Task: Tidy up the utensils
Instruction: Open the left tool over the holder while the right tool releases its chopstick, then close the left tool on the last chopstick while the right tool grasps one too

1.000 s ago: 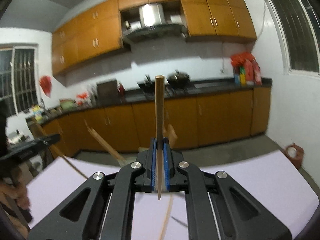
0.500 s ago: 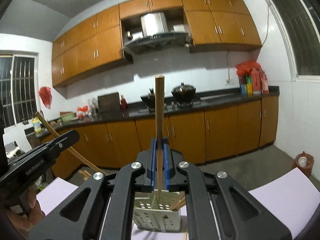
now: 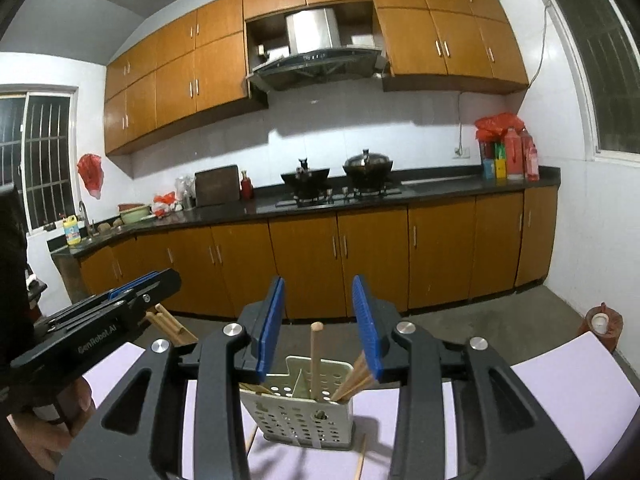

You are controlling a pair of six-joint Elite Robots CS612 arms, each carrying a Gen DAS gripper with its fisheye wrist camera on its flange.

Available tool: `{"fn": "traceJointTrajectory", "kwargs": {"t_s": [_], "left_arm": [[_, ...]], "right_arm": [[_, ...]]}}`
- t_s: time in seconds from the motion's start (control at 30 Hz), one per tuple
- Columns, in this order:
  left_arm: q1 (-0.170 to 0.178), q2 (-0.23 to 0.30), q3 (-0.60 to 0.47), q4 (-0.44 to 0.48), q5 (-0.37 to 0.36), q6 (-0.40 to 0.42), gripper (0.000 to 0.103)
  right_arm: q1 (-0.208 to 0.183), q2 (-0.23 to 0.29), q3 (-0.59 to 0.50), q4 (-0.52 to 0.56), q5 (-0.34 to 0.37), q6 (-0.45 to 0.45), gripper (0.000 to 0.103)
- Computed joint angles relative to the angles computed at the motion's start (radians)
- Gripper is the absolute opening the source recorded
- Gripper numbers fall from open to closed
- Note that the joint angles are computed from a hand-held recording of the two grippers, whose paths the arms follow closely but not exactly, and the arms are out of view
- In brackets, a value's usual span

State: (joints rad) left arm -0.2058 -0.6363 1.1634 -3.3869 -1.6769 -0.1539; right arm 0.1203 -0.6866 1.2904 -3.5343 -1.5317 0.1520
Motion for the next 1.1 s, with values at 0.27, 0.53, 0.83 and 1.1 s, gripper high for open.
{"fn": "traceJointTrajectory", "kwargs": {"t_s": [0.27,0.53,0.83,1.1], "left_arm": [[0.017,-0.091,0.22,-0.075,0.068,0.009,0.041],[0.022,-0.074,0.314,0.165,0.105,0.022,0.043],[-0.003,-0.056,0.339,0.25,0.074,0.038,0.043],[-0.032,-0.034,0.3,0.338,0.167,0.072,0.016]], "right_arm": [[-0.014,-0.077,0.188,-0.002,-0.102,0.003,0.047],[-0.027,-0.05,0.242,0.324,0.004,0.053,0.04],[0.006,-0.008,0.201,0.467,0.059,-0.006,0.031],[0.013,-0.001,0.195,0.473,0.007,-0.024,0.017]]}}
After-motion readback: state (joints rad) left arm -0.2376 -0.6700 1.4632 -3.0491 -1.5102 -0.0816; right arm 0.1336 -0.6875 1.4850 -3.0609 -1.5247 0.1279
